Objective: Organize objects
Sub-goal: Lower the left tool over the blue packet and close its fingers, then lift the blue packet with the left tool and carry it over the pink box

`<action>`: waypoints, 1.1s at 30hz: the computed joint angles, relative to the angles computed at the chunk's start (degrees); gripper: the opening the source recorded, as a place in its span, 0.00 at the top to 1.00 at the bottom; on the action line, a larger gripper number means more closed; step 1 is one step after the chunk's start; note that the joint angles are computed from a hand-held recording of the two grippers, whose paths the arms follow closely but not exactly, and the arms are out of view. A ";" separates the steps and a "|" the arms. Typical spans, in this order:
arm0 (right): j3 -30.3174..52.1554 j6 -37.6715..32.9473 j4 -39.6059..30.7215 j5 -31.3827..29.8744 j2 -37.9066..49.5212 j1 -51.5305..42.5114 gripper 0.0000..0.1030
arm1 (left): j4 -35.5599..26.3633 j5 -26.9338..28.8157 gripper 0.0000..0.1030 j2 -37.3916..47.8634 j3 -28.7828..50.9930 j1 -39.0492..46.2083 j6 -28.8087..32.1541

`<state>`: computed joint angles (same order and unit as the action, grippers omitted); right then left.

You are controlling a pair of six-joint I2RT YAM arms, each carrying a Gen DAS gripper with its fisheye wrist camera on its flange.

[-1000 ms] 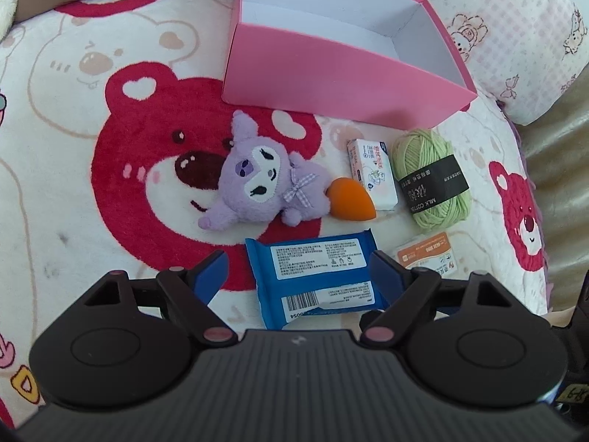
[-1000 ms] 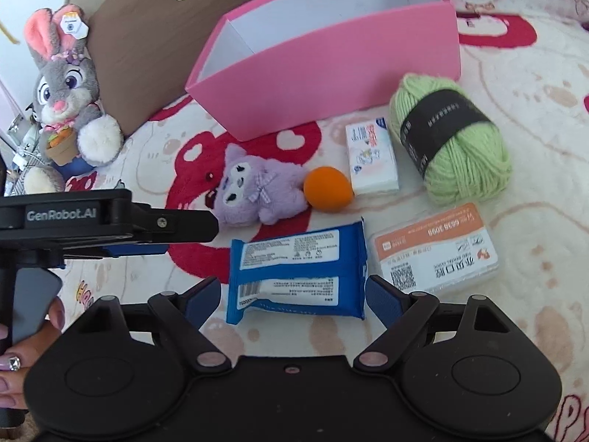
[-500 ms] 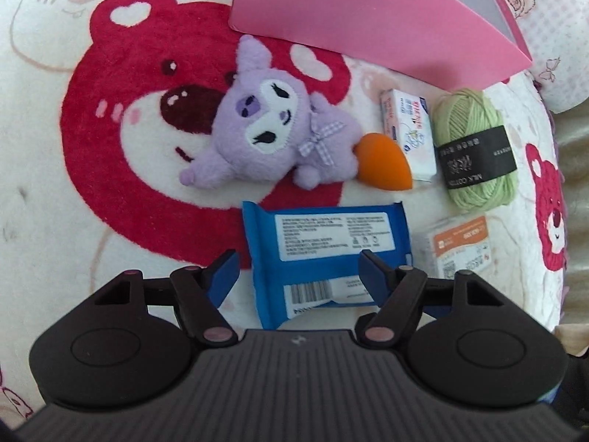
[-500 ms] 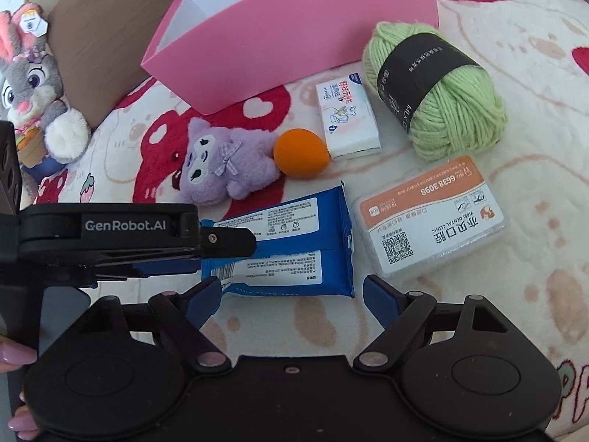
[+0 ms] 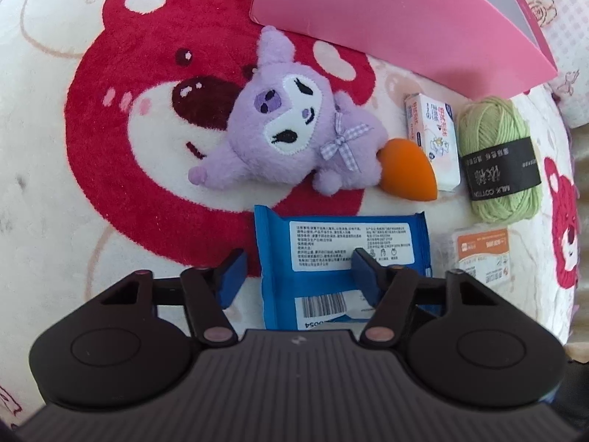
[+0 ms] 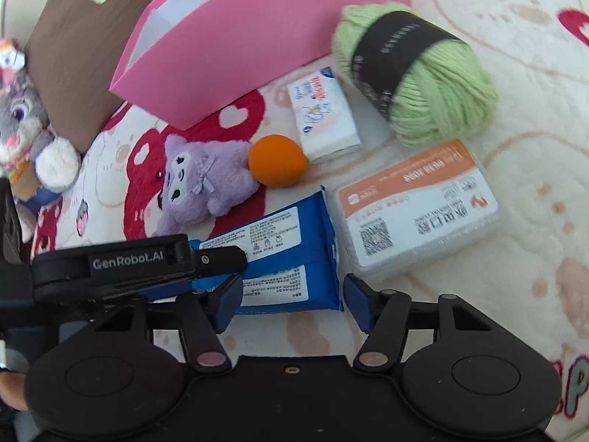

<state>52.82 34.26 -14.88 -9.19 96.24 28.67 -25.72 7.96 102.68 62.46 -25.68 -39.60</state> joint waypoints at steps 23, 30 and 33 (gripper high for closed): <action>1.04 -9.37 -2.86 6.37 -1.41 4.57 0.52 | 1.15 -0.44 0.59 -5.58 -3.74 -1.96 1.23; -0.46 -11.12 -2.01 6.72 -6.22 5.14 0.50 | 1.56 -0.98 0.59 -11.97 -6.19 -1.94 1.92; -1.01 -11.21 -1.70 4.98 -7.91 4.44 0.47 | 2.66 -1.24 0.59 -13.13 -6.41 -2.07 2.27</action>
